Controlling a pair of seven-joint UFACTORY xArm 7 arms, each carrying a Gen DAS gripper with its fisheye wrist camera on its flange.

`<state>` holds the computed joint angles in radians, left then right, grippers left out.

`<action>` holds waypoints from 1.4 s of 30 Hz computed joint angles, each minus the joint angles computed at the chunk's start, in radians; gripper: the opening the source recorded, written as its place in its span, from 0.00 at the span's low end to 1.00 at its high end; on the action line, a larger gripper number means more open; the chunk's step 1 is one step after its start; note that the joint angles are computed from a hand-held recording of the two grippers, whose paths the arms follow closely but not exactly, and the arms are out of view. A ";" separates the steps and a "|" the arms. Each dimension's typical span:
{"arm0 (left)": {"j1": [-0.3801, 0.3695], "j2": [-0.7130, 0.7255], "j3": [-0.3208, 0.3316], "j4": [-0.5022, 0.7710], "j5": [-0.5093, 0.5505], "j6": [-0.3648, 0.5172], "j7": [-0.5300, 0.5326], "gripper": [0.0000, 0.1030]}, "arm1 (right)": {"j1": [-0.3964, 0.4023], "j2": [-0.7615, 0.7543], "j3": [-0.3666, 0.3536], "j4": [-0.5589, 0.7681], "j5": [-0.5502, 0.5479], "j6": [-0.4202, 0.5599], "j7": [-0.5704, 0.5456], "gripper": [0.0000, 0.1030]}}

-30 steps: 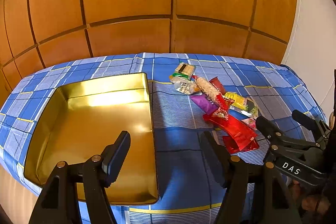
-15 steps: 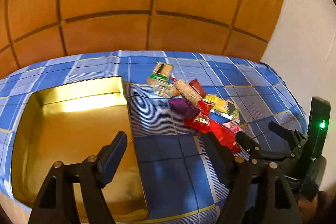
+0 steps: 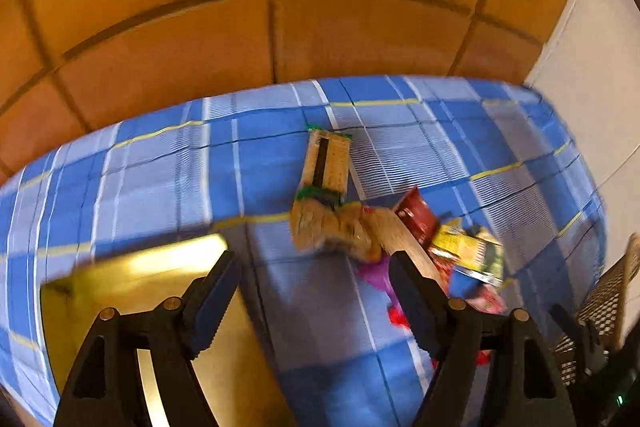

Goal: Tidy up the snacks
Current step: 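Grasp the cracker pack with green ends using the left gripper, then drop the cracker pack into the gold tray while the right gripper grasps a beige bar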

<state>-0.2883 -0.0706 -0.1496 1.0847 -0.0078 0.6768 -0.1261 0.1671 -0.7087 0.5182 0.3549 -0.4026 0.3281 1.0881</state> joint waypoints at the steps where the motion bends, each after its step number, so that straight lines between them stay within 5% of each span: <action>1: 0.000 0.061 -0.006 0.060 0.034 0.027 -0.014 0.75 | 0.009 0.000 -0.018 -0.006 0.002 -0.017 -0.012 1.00; 9: -0.058 0.463 0.008 0.511 0.084 0.218 0.017 0.76 | 0.012 0.001 -0.069 -0.036 0.028 -0.122 -0.108 1.00; 16: -0.113 0.685 0.055 0.768 0.113 0.350 -0.025 0.75 | -0.005 0.026 -0.095 -0.042 0.082 -0.168 -0.176 1.00; 17: -0.111 0.693 0.056 0.772 0.102 0.351 -0.034 0.68 | -0.008 0.028 -0.098 -0.044 0.090 -0.175 -0.182 1.00; 18: -0.102 0.687 0.055 0.756 0.085 0.340 -0.043 0.53 | -0.012 0.030 -0.098 -0.046 0.097 -0.180 -0.188 1.00; 20: -0.096 0.650 0.056 0.696 0.085 0.291 -0.044 0.45 | -0.017 0.036 -0.098 -0.048 0.112 -0.179 -0.194 1.00; 30: 0.035 0.234 -0.007 0.168 -0.185 -0.027 0.039 0.45 | 0.065 0.094 -0.205 -0.056 0.214 -0.172 -0.268 1.00; 36: 0.025 0.016 0.004 -0.054 -0.319 -0.145 0.135 0.45 | 0.211 0.115 -0.372 -0.048 0.347 -0.183 -0.387 1.00; 41: -0.003 -0.167 0.039 -0.231 -0.427 -0.193 0.190 0.45 | 0.414 0.200 -0.569 0.044 0.501 -0.194 -0.574 0.64; 42: -0.013 -0.220 0.054 -0.278 -0.445 -0.199 0.198 0.45 | 0.461 0.226 -0.611 0.074 0.528 -0.199 -0.627 0.64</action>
